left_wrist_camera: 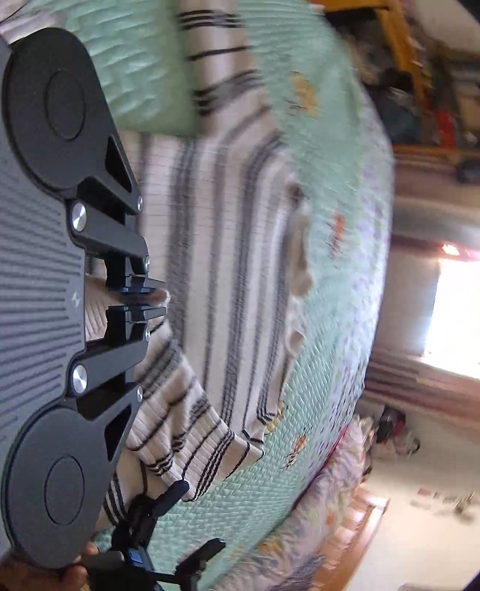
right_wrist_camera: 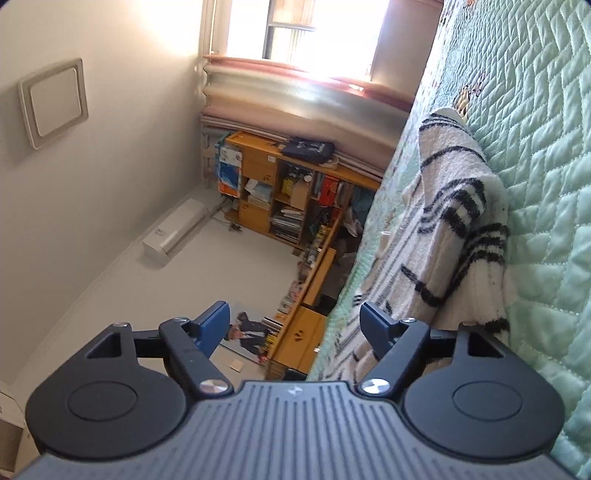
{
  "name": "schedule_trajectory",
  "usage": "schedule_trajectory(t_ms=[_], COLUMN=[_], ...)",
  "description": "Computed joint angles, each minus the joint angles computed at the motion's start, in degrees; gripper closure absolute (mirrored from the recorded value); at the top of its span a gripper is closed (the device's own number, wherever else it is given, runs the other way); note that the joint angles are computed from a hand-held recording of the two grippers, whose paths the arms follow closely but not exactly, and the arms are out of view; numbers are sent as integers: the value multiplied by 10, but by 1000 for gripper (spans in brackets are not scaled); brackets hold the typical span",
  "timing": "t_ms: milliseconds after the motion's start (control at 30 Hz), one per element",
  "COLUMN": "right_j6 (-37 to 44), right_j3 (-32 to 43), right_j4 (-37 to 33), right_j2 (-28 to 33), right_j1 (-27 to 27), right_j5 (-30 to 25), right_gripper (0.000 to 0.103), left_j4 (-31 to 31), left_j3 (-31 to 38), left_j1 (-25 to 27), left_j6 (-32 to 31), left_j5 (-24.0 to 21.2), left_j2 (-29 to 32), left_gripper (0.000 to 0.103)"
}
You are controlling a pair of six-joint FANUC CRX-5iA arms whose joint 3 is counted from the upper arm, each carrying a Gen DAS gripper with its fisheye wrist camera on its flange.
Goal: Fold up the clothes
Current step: 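Grasp the sweater side edge with the left gripper and fold it over the body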
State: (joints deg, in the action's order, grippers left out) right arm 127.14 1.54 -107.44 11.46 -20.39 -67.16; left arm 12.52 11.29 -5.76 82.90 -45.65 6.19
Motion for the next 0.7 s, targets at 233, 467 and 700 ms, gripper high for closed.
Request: schedule_trajectory(t_ms=[233,467,700], right_j6=[15,47,4], right_j3=[-12,-14,10], right_j4=[-38,-58,34], right_j2=[4,0,-18], right_j1=[-10,-20,5], right_j5=[-12,-21,43], right_gripper=[21,17,16], left_j4=[-89,-265,-317], left_j3=[101,276,420], left_j1=[-23,-66,-74], left_j6=[45,85,50], left_j5=[-48,-105,-205], left_j2=[39,102,188], left_gripper=[99,99,96])
